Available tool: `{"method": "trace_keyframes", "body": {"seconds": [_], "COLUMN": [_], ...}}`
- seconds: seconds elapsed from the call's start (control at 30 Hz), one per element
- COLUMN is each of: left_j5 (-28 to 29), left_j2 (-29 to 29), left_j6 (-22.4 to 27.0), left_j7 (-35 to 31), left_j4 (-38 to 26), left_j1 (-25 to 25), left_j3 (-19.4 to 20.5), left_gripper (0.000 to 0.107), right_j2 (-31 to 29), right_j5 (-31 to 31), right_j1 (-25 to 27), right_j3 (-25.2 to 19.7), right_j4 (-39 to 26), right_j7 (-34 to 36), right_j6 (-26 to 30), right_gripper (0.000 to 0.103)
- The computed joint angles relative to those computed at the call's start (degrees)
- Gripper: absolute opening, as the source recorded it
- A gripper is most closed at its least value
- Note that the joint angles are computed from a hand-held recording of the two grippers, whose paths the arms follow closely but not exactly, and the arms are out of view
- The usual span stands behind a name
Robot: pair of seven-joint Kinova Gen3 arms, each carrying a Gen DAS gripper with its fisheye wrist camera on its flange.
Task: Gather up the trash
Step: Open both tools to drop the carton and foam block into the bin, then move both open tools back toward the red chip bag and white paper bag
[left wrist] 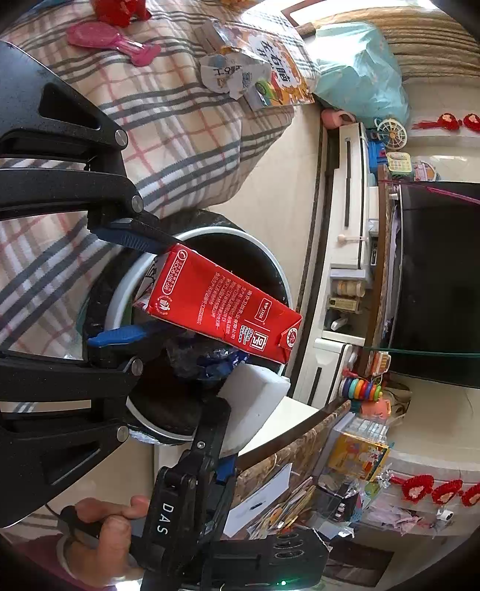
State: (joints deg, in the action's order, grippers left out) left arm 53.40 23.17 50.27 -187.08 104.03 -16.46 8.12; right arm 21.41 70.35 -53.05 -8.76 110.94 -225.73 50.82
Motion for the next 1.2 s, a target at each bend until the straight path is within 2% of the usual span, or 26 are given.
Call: {"method": "trace_keyframes", "body": {"seconds": [0.43, 0.53, 0.6, 0.83, 0.97, 1.2], "left_j5": [-2.53, -2.96, -2.51, -1.41, -1.06, -0.05], "left_j2": [1.34, 1.61, 1.48, 1.27, 1.20, 0.91], "left_j6": [-0.82, -0.73, -1.13, -0.36, 0.68, 3.27], "left_j7": [4.41, 5.50, 5.41, 3.81, 2.71, 0.76], "left_j4": [-2.07, -2.63, -2.41, -1.31, -0.32, 1.02], "left_j1": [1.78, 1.85, 1.59, -0.25, -2.09, -6.53], "left_j3": [0.68, 1.00, 1.27, 0.98, -0.03, -2.25], "left_gripper": [0.036, 0.045, 0.055, 0.057, 0.064, 0.070], "right_j2": [-0.64, -0.63, -0.85, -1.26, -0.94, 0.40], "right_j5": [-0.20, -0.98, -0.57, 0.46, 1.54, 3.88], "right_j1": [2.42, 2.68, 2.58, 1.44, -0.07, -2.82], "right_j3": [0.54, 0.69, 0.87, 0.17, -0.52, -1.50], "right_j4": [0.78, 0.63, 1.11, 1.57, 1.16, -0.47], "right_j7": [1.90, 2.72, 1.75, -0.89, -2.93, -6.89], "right_j6": [-3.53, -3.38, -3.64, -1.61, 0.59, 2.68], "right_gripper": [0.064, 0.068, 0.073, 0.075, 0.088, 0.092]}}
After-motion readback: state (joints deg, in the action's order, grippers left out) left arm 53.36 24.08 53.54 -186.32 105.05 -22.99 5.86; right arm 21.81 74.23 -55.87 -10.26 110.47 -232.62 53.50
